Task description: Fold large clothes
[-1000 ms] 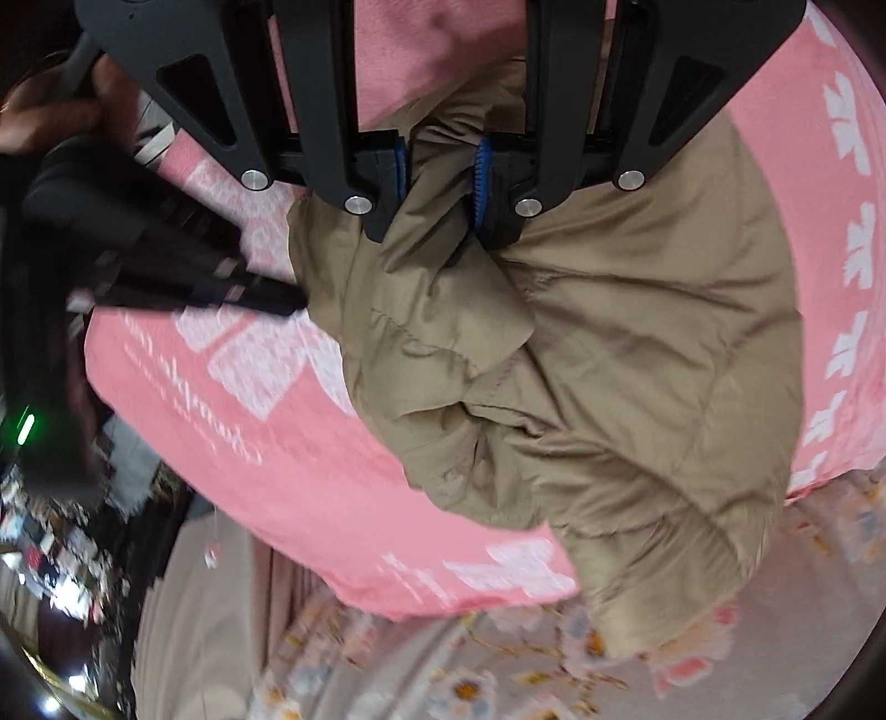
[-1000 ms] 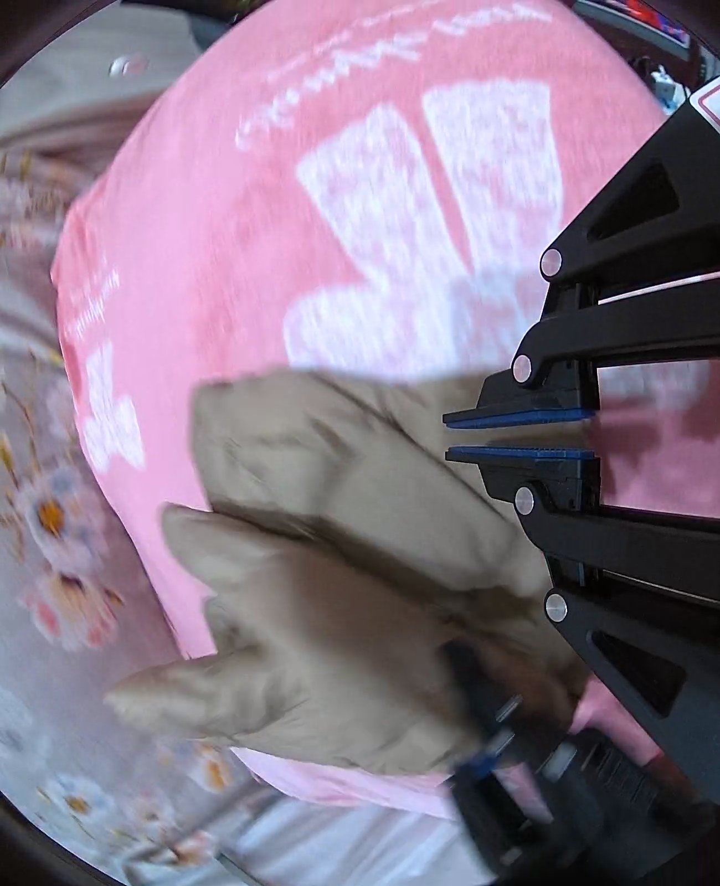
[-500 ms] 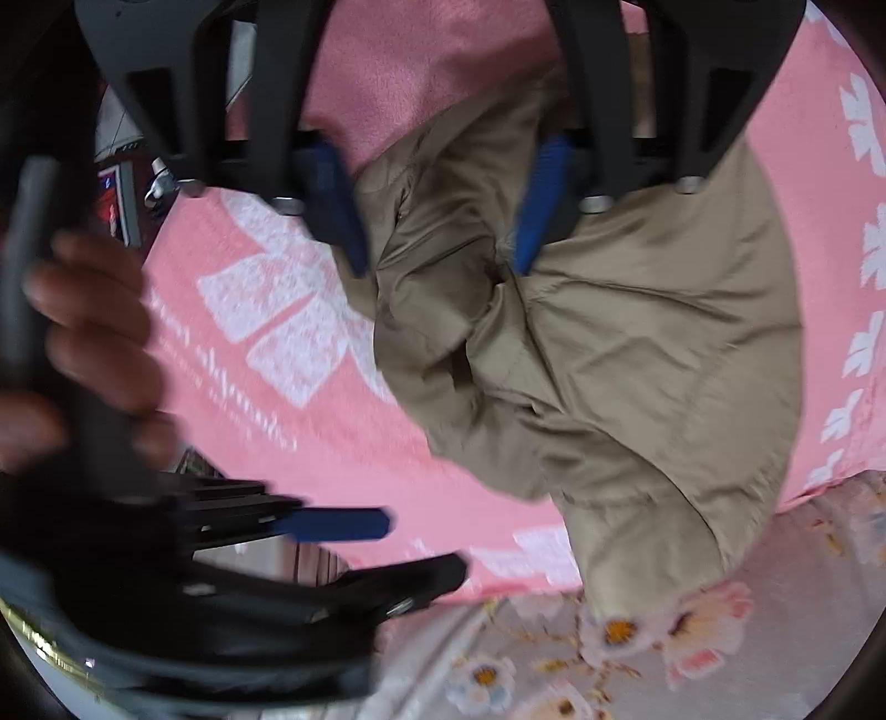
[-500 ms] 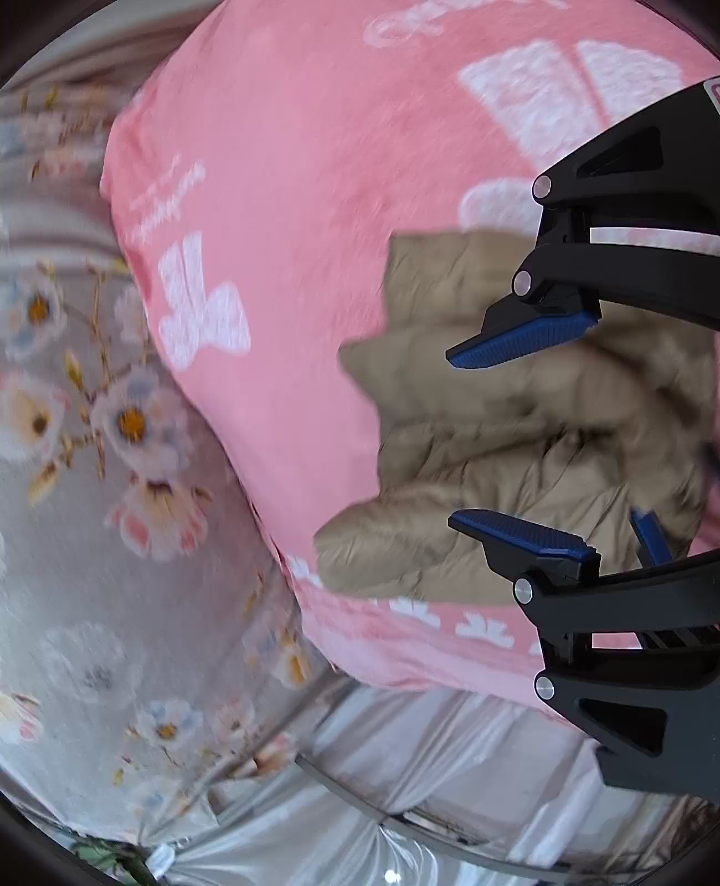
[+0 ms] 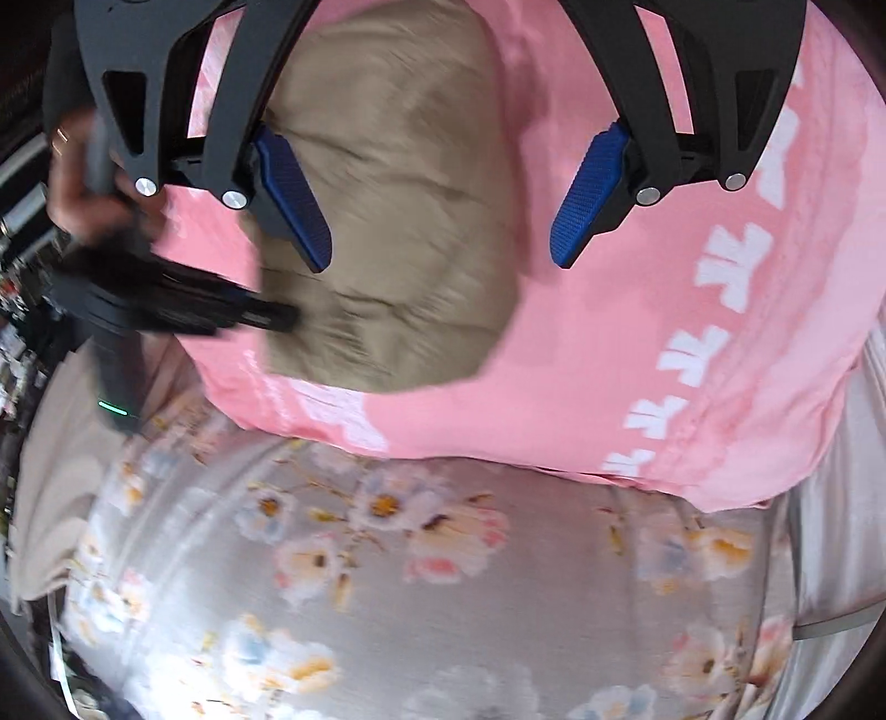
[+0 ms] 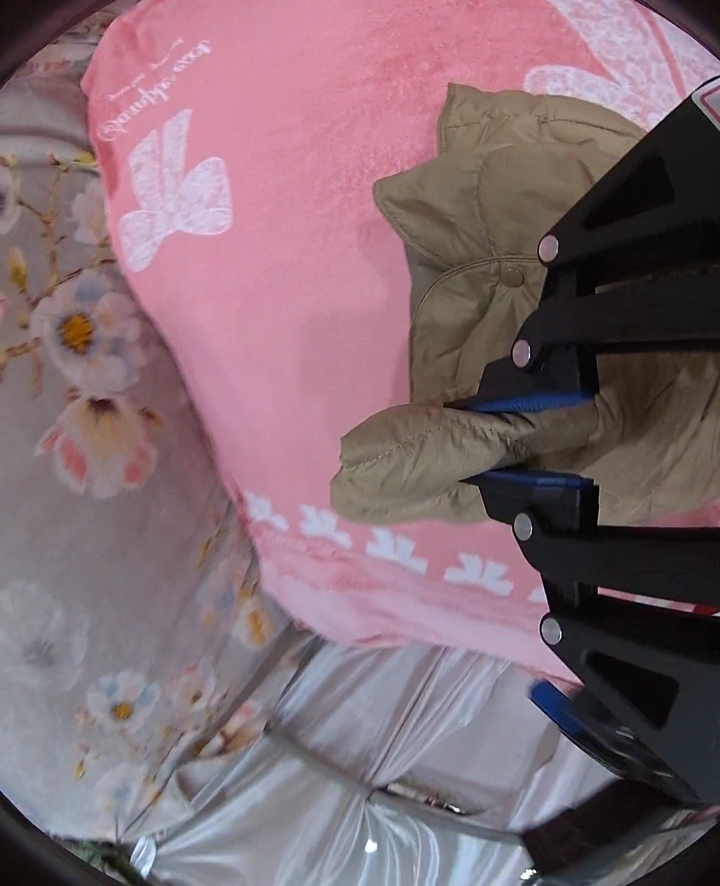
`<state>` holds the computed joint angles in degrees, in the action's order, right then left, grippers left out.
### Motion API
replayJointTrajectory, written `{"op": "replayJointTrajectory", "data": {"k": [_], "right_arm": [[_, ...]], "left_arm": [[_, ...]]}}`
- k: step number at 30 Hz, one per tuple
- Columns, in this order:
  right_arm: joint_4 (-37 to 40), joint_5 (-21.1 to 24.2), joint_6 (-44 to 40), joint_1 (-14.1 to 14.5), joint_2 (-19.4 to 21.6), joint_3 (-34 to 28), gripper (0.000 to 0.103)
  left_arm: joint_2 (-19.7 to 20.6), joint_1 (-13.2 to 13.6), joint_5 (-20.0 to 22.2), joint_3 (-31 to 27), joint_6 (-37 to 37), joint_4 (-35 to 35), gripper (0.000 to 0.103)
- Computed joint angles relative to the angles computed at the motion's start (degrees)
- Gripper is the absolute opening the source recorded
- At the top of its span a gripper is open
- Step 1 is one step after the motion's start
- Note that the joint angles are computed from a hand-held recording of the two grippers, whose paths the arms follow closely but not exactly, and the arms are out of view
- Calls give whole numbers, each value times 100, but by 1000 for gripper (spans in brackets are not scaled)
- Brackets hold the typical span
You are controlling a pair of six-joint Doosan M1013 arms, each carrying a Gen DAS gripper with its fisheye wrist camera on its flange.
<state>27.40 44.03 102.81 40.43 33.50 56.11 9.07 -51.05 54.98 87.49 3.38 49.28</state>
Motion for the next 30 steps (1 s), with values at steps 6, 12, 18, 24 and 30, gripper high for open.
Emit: {"op": "replayJointTrajectory", "data": {"k": [6, 12, 18, 24, 30], "right_arm": [[-1064, -896, 759, -48, -682, 1205, 12], [-1758, -1076, 1708, -151, -775, 1737, 11], [-3052, -1015, 2785, -39, -641, 1811, 11], [-4079, -931, 3521, 63, -476, 1805, 13], [-4537, -979, 3917, 105, -325, 1825, 15]], "left_arm": [[512, 243, 2, -647, 637, -235, 79], [1351, 357, 114, -1564, 1519, -944, 79], [2094, 395, 675, -2272, 1960, -1327, 79], [2339, 401, 853, -2411, 1921, -1237, 81], [2549, 384, 1025, -2554, 1992, -1113, 88]]}}
